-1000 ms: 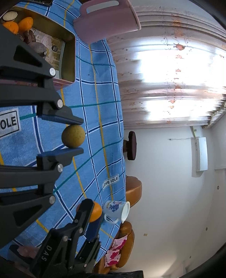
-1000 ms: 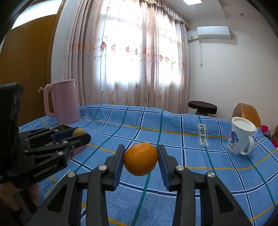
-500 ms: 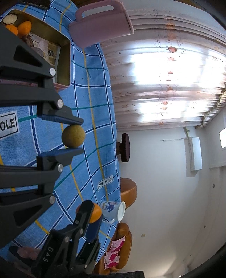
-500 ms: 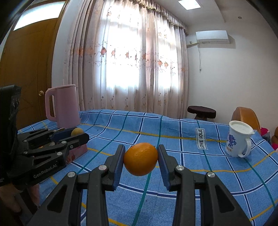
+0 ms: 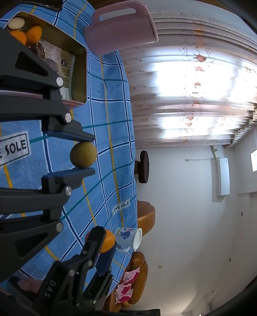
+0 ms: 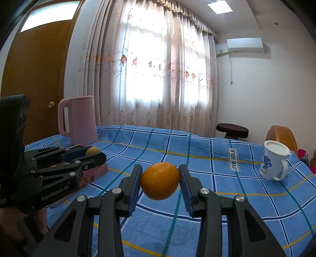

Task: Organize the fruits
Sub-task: 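Carry the orange and small fruit over the pink tin with both tools, then open both tools to drop the orange and small fruit into the tin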

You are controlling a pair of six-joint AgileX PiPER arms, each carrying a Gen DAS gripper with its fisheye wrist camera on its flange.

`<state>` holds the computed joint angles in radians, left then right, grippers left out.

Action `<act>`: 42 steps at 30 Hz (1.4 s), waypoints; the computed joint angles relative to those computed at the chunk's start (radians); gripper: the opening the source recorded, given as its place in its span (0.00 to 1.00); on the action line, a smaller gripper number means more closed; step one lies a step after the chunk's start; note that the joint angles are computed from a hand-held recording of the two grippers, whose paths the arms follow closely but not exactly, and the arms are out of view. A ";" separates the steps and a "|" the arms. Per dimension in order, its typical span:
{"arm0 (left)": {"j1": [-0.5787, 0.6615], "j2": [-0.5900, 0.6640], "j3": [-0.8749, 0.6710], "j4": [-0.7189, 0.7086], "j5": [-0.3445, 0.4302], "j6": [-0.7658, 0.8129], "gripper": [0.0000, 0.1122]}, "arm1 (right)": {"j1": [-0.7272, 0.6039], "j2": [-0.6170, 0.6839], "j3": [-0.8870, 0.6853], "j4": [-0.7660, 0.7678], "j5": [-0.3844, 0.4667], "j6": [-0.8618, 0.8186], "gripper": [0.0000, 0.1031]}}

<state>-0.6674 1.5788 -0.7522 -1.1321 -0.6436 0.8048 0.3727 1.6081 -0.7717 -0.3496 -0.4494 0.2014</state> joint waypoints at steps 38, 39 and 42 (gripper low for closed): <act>0.471 -0.349 0.241 -0.113 0.290 0.182 0.25 | 0.412 0.200 -0.390 -0.212 0.295 0.232 0.39; 0.482 -0.349 0.243 -0.112 0.296 0.186 0.25 | 0.416 0.208 -0.399 -0.227 0.303 0.248 0.39; 0.514 -0.356 0.247 -0.113 0.326 0.194 0.25 | 0.427 0.236 -0.429 -0.303 0.329 0.330 0.39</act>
